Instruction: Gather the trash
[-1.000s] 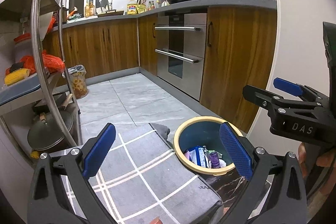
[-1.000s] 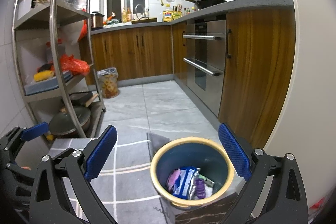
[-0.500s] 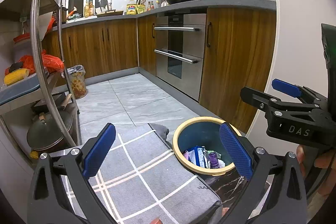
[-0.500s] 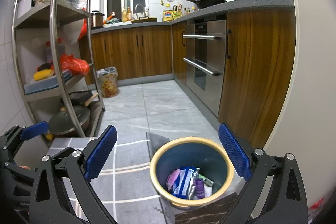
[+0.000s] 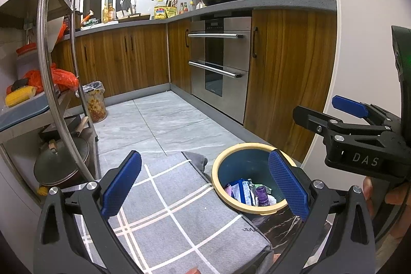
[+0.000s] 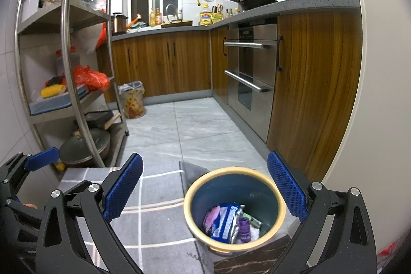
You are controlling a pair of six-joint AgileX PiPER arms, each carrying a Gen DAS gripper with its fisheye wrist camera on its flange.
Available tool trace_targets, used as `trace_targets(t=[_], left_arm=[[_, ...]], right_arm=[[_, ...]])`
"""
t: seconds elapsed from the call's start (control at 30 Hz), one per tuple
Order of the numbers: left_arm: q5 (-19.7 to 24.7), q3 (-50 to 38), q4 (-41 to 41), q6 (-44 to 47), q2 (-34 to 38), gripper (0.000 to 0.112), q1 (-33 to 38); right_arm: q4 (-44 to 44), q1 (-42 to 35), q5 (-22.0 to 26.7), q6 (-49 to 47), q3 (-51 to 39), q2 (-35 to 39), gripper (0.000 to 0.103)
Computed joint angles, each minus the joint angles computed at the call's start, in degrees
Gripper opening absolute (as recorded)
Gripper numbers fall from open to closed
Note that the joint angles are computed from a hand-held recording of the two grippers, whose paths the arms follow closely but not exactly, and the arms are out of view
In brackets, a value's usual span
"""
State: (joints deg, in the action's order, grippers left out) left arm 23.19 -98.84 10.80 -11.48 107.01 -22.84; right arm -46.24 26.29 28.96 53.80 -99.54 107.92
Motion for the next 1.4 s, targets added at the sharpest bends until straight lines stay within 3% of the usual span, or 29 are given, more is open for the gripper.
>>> trace_targets(t=[0.5,1.0,1.23,1.4], left_arm=[[1.09,-1.0,-2.17,1.84,0.16,0.098,0.25],[-0.1,0.3,8.43,-6.11,-0.46,0.098,-1.68],[-3.3,2.02,1.39,-1.05,-1.4,0.098,0.12],[-2.5,1.27,-0.53,0.31,-0.93,0.098,0.46]], right_arm=[[-0.19,-0.03,-0.1,0.2,0.14,-0.08,0.097],[0.34,-0.12,0.02,-0.37,-0.11,-0.01,0.097],[0.9,-0.39,-0.2,-1.05,-0.15,-0.01,0.097],[1.11,-0.42,-0.2,-1.23,-0.22,0.01,0.097]])
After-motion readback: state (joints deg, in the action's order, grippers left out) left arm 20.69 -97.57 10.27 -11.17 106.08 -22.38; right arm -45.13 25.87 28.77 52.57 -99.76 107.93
